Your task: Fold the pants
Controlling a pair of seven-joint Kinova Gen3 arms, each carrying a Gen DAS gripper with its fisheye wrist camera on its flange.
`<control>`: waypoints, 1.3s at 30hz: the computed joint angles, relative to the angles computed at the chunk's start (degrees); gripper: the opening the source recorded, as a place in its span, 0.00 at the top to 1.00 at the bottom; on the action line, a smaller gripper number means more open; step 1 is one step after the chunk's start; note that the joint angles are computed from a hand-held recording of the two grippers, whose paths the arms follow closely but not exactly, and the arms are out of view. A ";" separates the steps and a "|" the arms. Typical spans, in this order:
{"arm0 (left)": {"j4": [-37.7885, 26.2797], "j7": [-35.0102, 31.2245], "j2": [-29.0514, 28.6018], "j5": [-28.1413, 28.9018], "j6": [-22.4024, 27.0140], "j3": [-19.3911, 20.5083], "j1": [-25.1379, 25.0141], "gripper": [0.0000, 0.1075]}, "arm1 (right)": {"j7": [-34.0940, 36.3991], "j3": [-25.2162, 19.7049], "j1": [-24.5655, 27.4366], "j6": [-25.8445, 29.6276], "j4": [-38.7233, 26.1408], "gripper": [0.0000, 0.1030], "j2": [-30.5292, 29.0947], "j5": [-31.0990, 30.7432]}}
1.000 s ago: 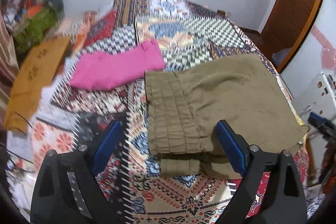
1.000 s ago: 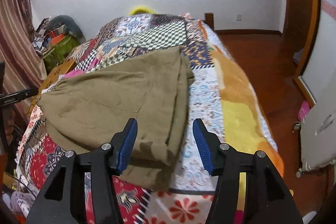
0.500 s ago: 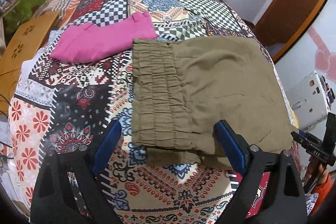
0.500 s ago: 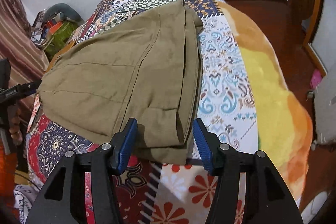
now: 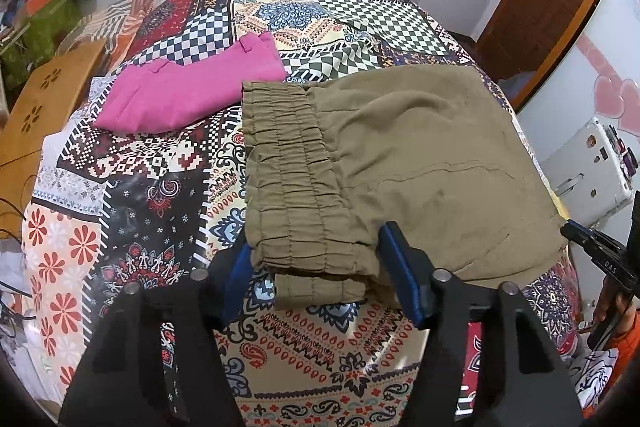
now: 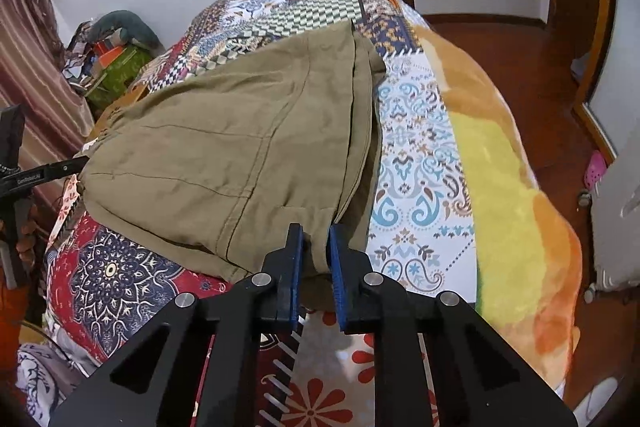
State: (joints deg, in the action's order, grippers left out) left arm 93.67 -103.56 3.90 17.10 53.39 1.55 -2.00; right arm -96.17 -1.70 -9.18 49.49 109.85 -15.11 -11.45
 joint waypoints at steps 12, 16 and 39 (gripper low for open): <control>-0.14 -0.91 -1.77 0.47 -0.74 -0.09 0.65 0.50 | 1.10 0.29 0.13 2.01 -1.16 0.92 -0.71 1.14; 0.19 -1.07 -0.87 1.23 0.29 -0.34 0.23 0.50 | 1.58 0.97 0.25 2.66 -0.73 0.92 -0.22 0.22; -2.59 3.19 -3.42 -3.71 -1.40 0.49 2.35 0.39 | -0.14 -1.27 0.30 2.30 -7.36 0.68 1.59 4.76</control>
